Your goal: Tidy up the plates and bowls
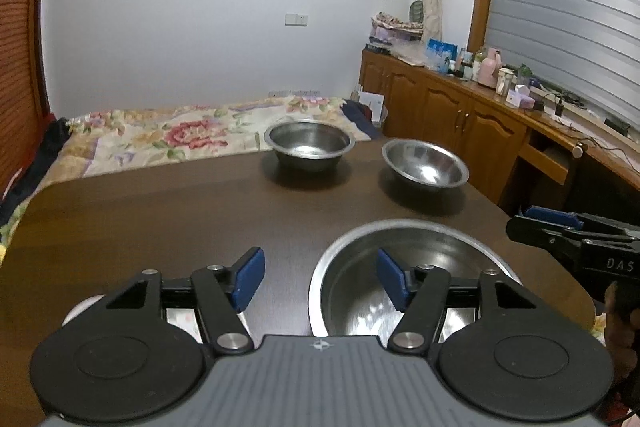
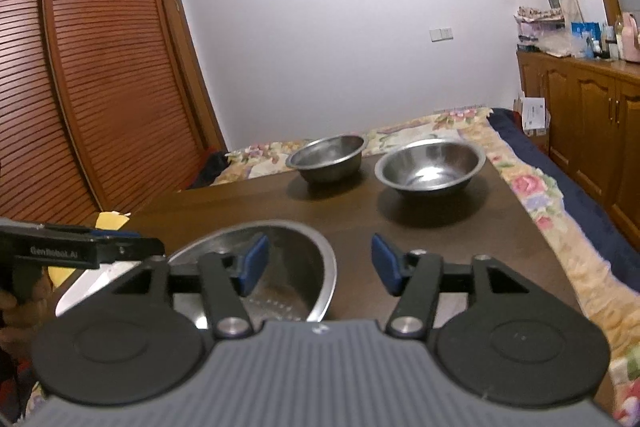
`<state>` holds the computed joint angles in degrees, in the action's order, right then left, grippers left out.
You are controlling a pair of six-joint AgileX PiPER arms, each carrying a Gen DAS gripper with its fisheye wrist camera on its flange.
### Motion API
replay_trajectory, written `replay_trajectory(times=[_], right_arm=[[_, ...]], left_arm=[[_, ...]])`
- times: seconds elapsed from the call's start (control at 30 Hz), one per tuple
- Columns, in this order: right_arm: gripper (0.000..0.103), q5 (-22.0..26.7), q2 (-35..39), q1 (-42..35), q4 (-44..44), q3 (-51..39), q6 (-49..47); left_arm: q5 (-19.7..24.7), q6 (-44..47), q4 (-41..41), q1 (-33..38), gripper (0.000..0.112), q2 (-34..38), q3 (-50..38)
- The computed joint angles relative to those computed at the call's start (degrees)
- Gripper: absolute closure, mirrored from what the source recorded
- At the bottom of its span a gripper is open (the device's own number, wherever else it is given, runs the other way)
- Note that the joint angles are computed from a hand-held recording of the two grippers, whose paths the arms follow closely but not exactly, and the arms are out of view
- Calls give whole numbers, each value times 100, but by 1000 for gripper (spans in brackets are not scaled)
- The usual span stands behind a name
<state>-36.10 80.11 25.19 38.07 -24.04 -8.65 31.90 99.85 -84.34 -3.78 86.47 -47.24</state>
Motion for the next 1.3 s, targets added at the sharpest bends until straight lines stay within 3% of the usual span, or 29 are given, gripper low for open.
replay_trajectory(times=[0.23,0.33,0.5,0.73,0.97,1.13,1.3], right_arm=[[34,211,-304,-339,190,-140,-677],[27,212,-470,-455,274,-107,-883],[27,265,-643,-690,398,-70,-1118],[27,371,-335,-1427,-472,-277,-548],[27,660,476,-2370,-2020,-867,667],[30,854,1095,-2863,-3062,-1309,1614],[33,1071,1512,-3055,-3422,-1651,1842]], left_arm=[[-87,-320,115,-168,46,150,-419],[-114,-385,120,-256,45,174,-535],[-250,-665,378,-498,45,329,-882],[-403,-1201,855,-886,45,725,-1445],[-504,-2258,1903,-1319,45,1370,-2401],[-368,-3124,2743,-1517,45,1908,-3170],[-102,-3961,3593,-1700,45,2515,-4047]])
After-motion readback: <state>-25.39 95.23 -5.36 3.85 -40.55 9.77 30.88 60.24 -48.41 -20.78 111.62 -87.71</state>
